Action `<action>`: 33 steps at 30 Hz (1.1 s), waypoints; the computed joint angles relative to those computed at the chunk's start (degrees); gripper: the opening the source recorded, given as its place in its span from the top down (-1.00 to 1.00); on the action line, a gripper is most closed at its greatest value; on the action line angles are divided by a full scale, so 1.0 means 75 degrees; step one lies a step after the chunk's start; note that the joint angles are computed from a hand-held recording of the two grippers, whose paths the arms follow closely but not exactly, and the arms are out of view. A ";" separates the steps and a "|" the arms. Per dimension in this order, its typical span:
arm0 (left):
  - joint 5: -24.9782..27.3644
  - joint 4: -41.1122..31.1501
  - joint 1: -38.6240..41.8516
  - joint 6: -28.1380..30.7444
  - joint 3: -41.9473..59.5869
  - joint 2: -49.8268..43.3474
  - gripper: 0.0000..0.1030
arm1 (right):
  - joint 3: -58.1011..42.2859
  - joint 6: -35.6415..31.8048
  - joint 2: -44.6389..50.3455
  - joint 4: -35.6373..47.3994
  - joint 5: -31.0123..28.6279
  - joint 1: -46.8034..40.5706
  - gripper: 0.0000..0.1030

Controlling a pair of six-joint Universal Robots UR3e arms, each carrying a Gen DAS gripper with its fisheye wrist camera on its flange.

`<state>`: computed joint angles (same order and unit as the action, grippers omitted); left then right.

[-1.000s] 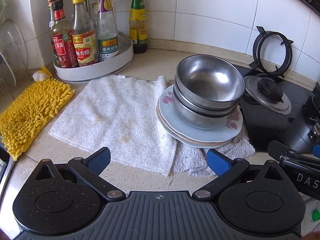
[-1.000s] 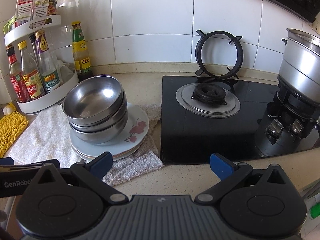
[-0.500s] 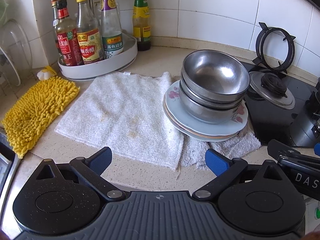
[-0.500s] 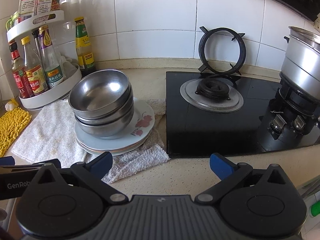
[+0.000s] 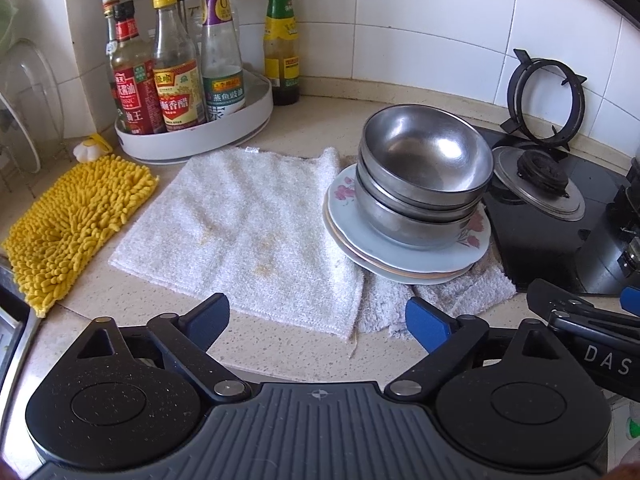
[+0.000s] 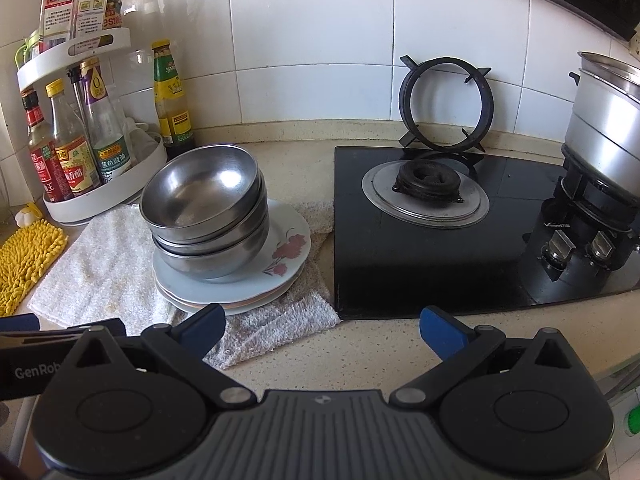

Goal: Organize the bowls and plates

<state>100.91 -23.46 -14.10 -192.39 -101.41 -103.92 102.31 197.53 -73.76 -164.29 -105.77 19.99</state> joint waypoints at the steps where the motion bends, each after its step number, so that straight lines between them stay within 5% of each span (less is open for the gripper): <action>1: -0.0023 -0.0004 -0.0003 -0.0005 0.0007 0.0002 -0.87 | 0.0014 0.0001 -0.0010 -0.0003 0.0009 -0.0005 -1.00; 33: -0.0767 0.0555 0.0134 0.0178 -0.0380 0.0403 -0.59 | 0.0487 -0.0255 -0.0277 -0.0828 0.0533 -0.0274 -1.00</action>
<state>95.15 -19.30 -13.09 -191.05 -104.26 -100.90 105.97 195.62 -75.84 -170.50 -101.77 17.93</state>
